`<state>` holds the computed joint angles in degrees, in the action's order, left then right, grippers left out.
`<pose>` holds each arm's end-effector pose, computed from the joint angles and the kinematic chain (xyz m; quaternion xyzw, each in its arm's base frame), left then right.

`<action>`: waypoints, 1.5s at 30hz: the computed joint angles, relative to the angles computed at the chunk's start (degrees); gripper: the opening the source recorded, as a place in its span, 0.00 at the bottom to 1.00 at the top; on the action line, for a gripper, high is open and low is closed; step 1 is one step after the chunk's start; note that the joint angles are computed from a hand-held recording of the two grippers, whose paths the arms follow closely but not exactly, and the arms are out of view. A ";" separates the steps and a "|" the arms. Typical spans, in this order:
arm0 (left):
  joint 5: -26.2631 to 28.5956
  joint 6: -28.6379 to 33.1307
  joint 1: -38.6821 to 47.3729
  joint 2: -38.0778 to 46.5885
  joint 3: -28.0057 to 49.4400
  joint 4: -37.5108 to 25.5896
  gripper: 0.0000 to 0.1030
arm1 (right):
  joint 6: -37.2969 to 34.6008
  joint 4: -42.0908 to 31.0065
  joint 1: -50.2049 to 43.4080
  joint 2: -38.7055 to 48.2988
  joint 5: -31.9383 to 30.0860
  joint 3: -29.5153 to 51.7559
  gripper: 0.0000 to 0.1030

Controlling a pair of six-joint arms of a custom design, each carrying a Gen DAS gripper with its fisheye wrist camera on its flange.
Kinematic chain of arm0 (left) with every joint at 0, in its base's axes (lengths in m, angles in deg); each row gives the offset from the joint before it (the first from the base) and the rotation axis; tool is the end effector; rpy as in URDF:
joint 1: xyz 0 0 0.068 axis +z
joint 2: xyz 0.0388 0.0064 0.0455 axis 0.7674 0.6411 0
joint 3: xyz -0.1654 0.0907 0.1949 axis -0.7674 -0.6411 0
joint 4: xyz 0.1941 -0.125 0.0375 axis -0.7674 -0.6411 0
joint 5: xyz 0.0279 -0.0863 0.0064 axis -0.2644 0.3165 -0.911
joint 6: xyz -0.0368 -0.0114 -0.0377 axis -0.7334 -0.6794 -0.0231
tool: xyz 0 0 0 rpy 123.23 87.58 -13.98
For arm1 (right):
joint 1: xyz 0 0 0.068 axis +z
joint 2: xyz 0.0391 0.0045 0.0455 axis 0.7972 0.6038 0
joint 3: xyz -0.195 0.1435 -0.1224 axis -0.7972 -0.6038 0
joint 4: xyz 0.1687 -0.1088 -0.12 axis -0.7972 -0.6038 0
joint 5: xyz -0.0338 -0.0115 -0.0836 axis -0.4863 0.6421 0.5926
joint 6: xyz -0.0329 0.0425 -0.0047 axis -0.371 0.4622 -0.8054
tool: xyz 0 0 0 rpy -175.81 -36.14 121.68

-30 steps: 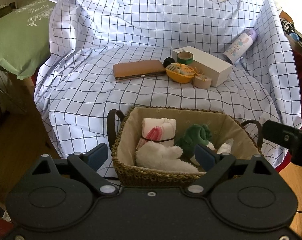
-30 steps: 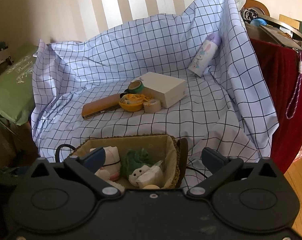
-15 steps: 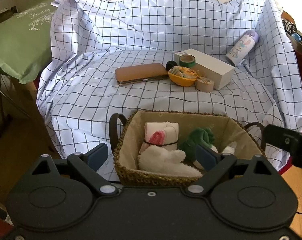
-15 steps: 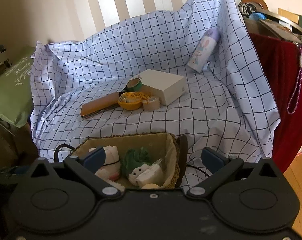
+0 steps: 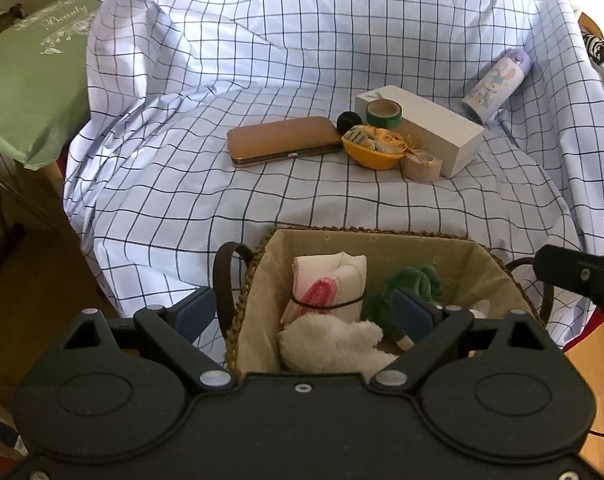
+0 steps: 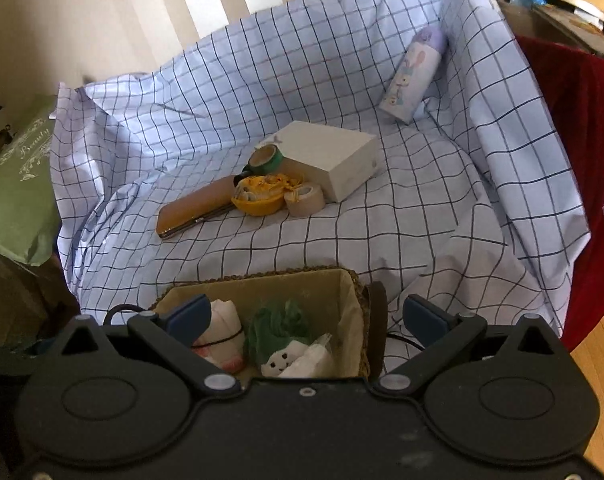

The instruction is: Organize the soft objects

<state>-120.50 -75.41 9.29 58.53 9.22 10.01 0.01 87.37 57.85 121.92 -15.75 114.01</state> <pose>0.2495 -0.1894 0.1296 -0.1328 0.9247 0.0458 0.3539 0.2814 0.0337 0.1513 -0.0519 0.9220 0.1492 0.3534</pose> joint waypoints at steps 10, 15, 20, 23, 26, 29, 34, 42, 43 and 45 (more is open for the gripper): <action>4.62 7.03 5.39 3.60 3.32 2.65 0.89 | 0.67 -6.69 1.85 11.22 1.91 12.64 0.94; 6.76 10.40 8.03 6.16 5.71 4.16 0.89 | 0.72 -7.43 3.53 15.60 4.23 17.52 0.94; 8.05 12.38 10.66 8.97 8.07 5.41 0.89 | 0.94 -7.61 4.90 20.00 5.94 22.80 0.94; 9.26 12.75 12.20 10.18 8.82 6.13 0.89 | 0.54 -7.30 5.99 22.60 7.87 25.86 0.93; 10.18 12.85 13.59 11.26 9.43 6.44 0.89 | 0.12 -6.79 7.11 25.47 10.19 29.17 0.87; 10.74 13.13 14.75 12.38 10.23 6.40 0.89 | -0.69 -6.40 7.93 28.29 11.48 32.86 0.81; 11.52 13.73 16.45 14.09 11.70 6.34 0.89 | -2.28 -5.60 9.53 32.19 13.80 39.06 0.78; 13.84 13.59 18.28 15.26 12.87 6.11 0.89 | -6.18 -4.47 12.94 40.86 17.47 51.39 0.78; 14.02 13.70 18.43 15.30 12.92 6.13 0.89 | -6.51 -5.08 13.25 41.88 17.75 53.14 0.78; 13.97 13.83 18.61 15.44 13.24 5.85 0.89 | -7.06 -6.20 14.00 44.61 18.42 57.26 0.78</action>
